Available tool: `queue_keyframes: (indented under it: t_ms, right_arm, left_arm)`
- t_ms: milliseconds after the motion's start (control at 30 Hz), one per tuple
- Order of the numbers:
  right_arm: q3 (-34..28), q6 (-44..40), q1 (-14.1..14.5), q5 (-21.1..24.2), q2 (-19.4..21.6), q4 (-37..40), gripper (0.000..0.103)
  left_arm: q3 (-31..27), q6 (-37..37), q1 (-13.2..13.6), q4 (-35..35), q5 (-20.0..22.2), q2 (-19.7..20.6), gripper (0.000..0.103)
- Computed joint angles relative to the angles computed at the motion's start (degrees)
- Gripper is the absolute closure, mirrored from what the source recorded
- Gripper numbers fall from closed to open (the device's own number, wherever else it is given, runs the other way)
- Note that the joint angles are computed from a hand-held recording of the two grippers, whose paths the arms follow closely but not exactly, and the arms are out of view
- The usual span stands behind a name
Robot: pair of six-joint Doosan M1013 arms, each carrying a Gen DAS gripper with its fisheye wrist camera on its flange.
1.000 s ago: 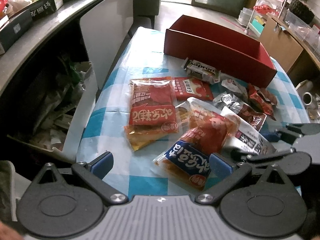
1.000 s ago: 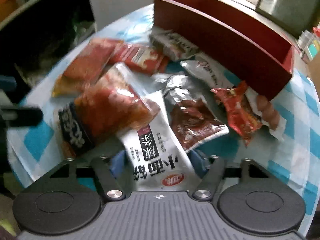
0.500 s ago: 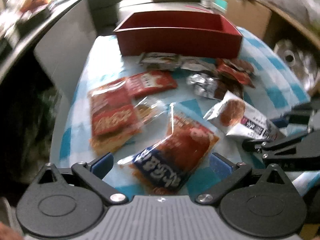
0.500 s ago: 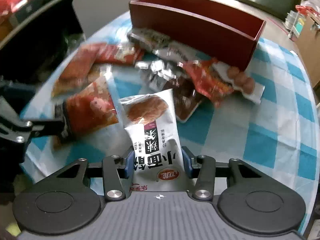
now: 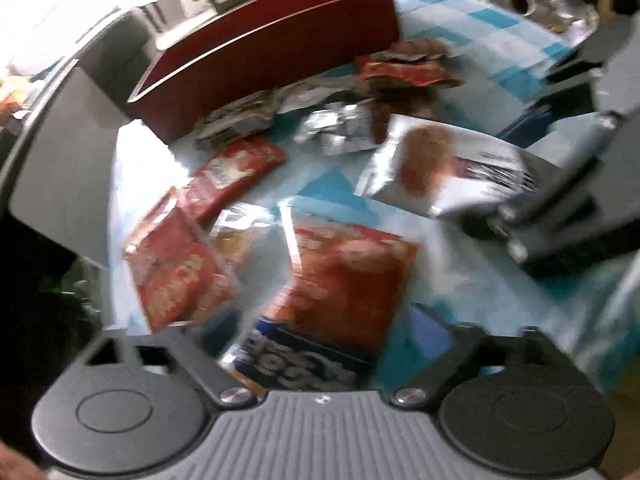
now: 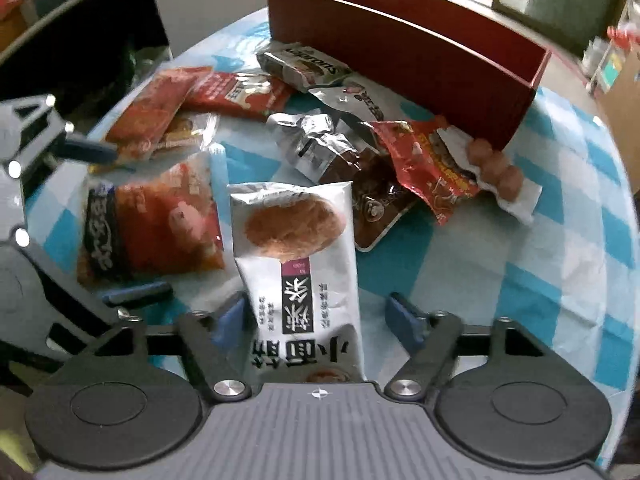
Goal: Organize snacks
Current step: 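Grasp the blue-labelled red bag with the left gripper while the right grasps the white bread packet, then lift both held packets and carry them over the red box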
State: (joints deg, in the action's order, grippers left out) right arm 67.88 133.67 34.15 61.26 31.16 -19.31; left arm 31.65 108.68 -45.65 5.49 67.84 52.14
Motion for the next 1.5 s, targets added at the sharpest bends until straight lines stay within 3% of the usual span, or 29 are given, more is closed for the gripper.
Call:
queue_keyframes:
  t_ms: [200, 400, 667, 767, 867, 1067, 1133, 1233, 1300, 1367, 1500]
  right_arm:
    - [0.72, 1.18, -0.90, -1.80, -0.94, 3.09, 0.050]
    - [1.49, 3.93, -0.76, -3.99, -1.91, 1.72, 0.050]
    - [3.18, 8.80, -0.92, -6.47, -3.44, 0.14, 0.050]
    - [3.30, 8.91, -0.87, -6.04, -3.48, 0.42, 0.050]
    - [2.99, 8.18, -0.93, -5.01, -3.11, 1.21, 0.050]
    - [2.77, 7.75, -1.13, -3.38, -2.64, 2.21, 0.050]
    - [2.75, 7.31, -1.21, -3.00, -2.51, 2.66, 0.049]
    - [2.21, 6.45, -1.19, -1.88, -1.97, 2.98, 0.049]
    - [1.80, 6.12, -1.04, -1.13, -1.61, 2.56, 0.049]
    - [2.18, 6.75, -1.13, -1.69, -1.93, 2.96, 0.049]
    - [2.27, 8.68, -0.92, -1.84, -2.64, 2.15, 0.051]
  left_arm:
    - [-1.69, -4.55, 0.53, -2.51, 2.80, 0.27, 0.050]
    - [-6.11, -10.94, 1.81, -8.20, 6.15, 2.01, 0.055]
    - [-8.02, -15.95, 2.58, -12.82, 5.35, 2.27, 0.059]
    - [-8.55, -15.82, 1.99, -10.64, 6.56, 2.74, 0.059]
    - [-9.83, -14.57, 1.35, -8.65, 8.05, 3.89, 0.055]
    - [-11.72, -15.03, 0.24, -2.67, 9.62, 5.79, 0.027]
    - [-11.31, -16.25, 0.31, -2.67, 9.40, 5.74, 0.024]
    - [-13.92, -19.04, 0.52, -3.52, 11.02, 6.91, 0.038]
    - [-16.31, -19.66, 0.40, -3.18, 12.61, 7.88, 0.055]
    - [-18.00, -21.30, 0.57, -4.71, 14.16, 8.43, 0.058]
    - [-14.10, -21.85, 0.17, -3.78, 11.05, 5.97, 0.060]
